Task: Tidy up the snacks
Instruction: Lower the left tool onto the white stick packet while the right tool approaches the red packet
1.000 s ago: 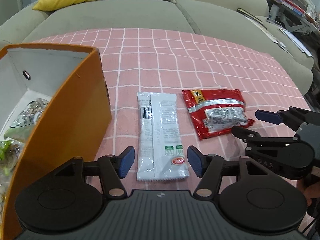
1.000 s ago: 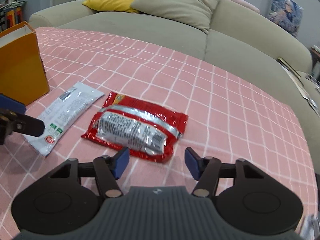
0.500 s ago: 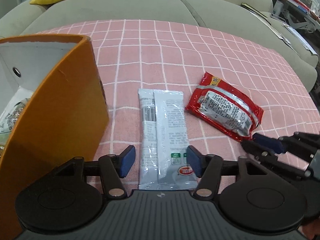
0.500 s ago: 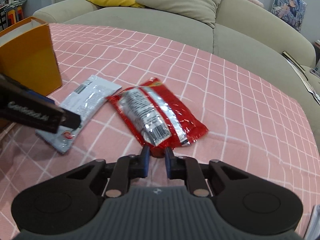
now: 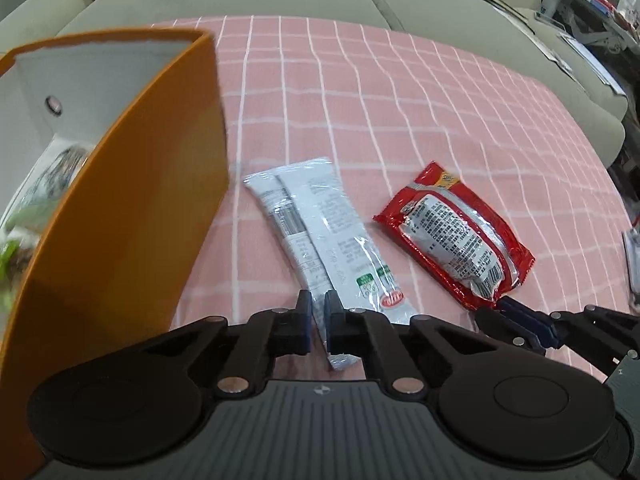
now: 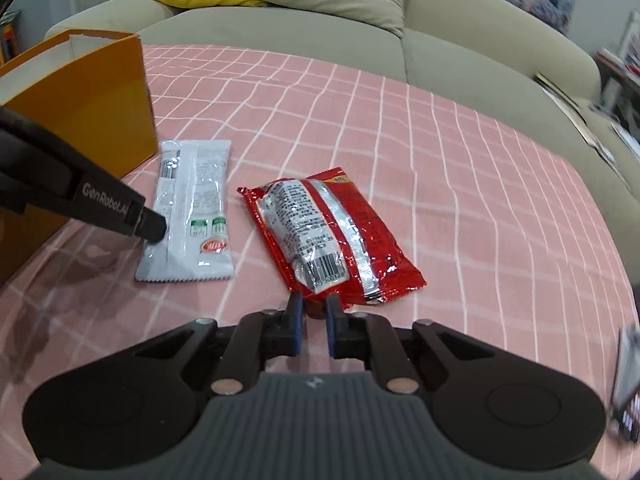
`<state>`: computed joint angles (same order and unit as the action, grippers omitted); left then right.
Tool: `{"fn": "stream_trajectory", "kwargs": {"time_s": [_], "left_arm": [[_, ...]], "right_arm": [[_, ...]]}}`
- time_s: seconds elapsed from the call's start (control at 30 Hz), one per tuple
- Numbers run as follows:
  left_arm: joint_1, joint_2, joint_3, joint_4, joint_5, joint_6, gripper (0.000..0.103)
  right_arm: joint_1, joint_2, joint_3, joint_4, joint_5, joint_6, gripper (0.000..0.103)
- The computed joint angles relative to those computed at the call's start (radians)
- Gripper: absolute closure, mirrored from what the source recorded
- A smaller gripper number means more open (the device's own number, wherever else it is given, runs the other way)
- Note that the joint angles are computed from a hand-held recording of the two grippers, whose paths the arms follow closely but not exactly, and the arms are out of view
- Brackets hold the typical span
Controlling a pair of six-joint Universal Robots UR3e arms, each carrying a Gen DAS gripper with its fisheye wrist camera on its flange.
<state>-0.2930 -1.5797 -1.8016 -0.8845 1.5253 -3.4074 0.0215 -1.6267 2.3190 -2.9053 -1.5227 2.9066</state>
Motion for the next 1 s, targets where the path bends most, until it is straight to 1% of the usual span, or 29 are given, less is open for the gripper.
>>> {"fn": "stream_trajectory", "kwargs": {"time_s": [0.1, 0.2, 0.3, 0.4, 0.47, 0.5, 0.53, 0.57, 0.63, 0.67, 0.7, 0.73, 0.77, 0.8, 0.83, 0.9, 0.93, 1.0], "left_arm": [[-0.006, 0.087, -0.065, -0.028, -0.006, -0.004, 0.099], [-0.007, 0.167, -0.124, -0.06, -0.015, 0.013, 0.099], [-0.008, 0.235, -0.168, -0.092, -0.015, 0.041, 0.099], [0.014, 0.306, -0.209, -0.135, -0.05, 0.043, 0.099], [0.022, 0.338, -0.224, -0.157, -0.06, 0.043, 0.098], [0.024, 0.346, -0.227, -0.162, -0.06, 0.043, 0.097], [0.024, 0.35, -0.229, -0.166, -0.058, 0.04, 0.095], [0.026, 0.358, -0.232, -0.168, -0.057, 0.034, 0.091], [0.039, 0.394, -0.246, -0.181, -0.059, 0.028, 0.088], [0.035, 0.396, -0.244, -0.182, -0.052, 0.019, 0.078], [0.028, 0.397, -0.236, -0.183, -0.043, 0.01, 0.071], [0.013, 0.391, -0.229, -0.175, -0.023, -0.007, 0.057], [0.002, 0.383, -0.225, -0.163, -0.005, -0.016, 0.046], [-0.02, 0.363, -0.215, -0.149, 0.021, -0.03, 0.042], [-0.04, 0.348, -0.207, -0.139, 0.042, -0.039, 0.037], [-0.069, 0.316, -0.194, -0.118, 0.071, -0.058, 0.036], [-0.079, 0.306, -0.19, -0.109, 0.086, -0.076, 0.035], [-0.085, 0.295, -0.186, -0.099, 0.106, -0.098, 0.035]], "right_arm": [[0.032, -0.066, 0.031, 0.068, -0.017, 0.074, 0.096], [0.053, -0.143, 0.061, 0.132, -0.005, 0.1, 0.096], [0.058, -0.222, 0.064, 0.244, 0.028, 0.125, 0.096], [0.032, -0.298, 0.084, 0.331, 0.093, 0.12, 0.095], [0.029, -0.34, 0.1, 0.365, 0.12, 0.112, 0.09], [0.029, -0.35, 0.102, 0.378, 0.131, 0.108, 0.085], [0.028, -0.365, 0.105, 0.388, 0.138, 0.101, 0.085], [0.031, -0.372, 0.108, 0.384, 0.136, 0.096, 0.083], [0.028, -0.41, 0.115, 0.385, 0.135, 0.068, 0.066], [0.013, -0.448, 0.126, 0.391, 0.149, 0.044, 0.065], [-0.005, -0.497, 0.141, 0.401, 0.165, 0.02, 0.062], [-0.021, -0.534, 0.156, 0.395, 0.179, -0.003, 0.055], [-0.035, -0.56, 0.174, 0.373, 0.188, -0.025, 0.052], [-0.041, -0.556, 0.19, 0.324, 0.188, -0.04, 0.044], [-0.034, -0.527, 0.201, 0.259, 0.173, -0.047, 0.033], [-0.022, -0.436, 0.205, 0.151, 0.146, -0.045, 0.023], [-0.032, -0.397, 0.198, 0.132, 0.157, -0.053, 0.02], [-0.038, -0.307, 0.169, 0.096, 0.161, -0.06, 0.016]]}}
